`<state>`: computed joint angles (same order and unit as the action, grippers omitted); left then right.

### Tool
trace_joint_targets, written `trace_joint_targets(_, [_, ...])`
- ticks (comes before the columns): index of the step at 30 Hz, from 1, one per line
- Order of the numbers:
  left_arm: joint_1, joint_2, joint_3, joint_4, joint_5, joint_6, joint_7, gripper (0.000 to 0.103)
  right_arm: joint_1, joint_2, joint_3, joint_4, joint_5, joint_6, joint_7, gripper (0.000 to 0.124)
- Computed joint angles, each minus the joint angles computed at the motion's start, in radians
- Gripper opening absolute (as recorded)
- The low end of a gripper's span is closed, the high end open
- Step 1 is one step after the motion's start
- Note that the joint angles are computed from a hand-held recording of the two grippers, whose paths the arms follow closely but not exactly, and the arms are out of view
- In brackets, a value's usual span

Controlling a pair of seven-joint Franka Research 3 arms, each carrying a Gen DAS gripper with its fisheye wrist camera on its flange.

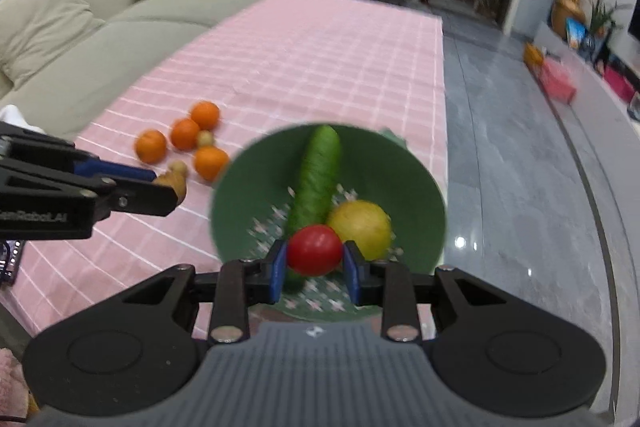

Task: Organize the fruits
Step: 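Drop the tomato and longan into the colander with both tools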

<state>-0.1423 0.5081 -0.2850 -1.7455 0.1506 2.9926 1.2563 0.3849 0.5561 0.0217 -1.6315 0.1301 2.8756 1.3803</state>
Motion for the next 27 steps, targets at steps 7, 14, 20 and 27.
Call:
trace_joint_targets(7, [-0.037, 0.153, -0.002, 0.285, -0.024, -0.295, 0.075, 0.024, -0.025, 0.112, 0.005, 0.202, -0.005, -0.201, -0.024, 0.027])
trace_joint_targets(14, [-0.068, 0.286, 0.001, 0.537, -0.078, -0.570, 0.188, 0.024, -0.027, 0.251, 0.009, 0.456, -0.030, -0.460, -0.067, 0.027])
trace_joint_targets(20, [-0.108, 0.361, 0.031, 0.674, -0.087, -0.688, 0.237, 0.024, -0.027, 0.348, 0.007, 0.619, -0.033, -0.594, -0.083, 0.027])
trace_joint_targets(27, [-0.124, 0.429, 0.044, 0.791, -0.109, -0.771, 0.250, 0.025, -0.024, 0.426, -0.001, 0.749, -0.038, -0.693, -0.074, 0.028])
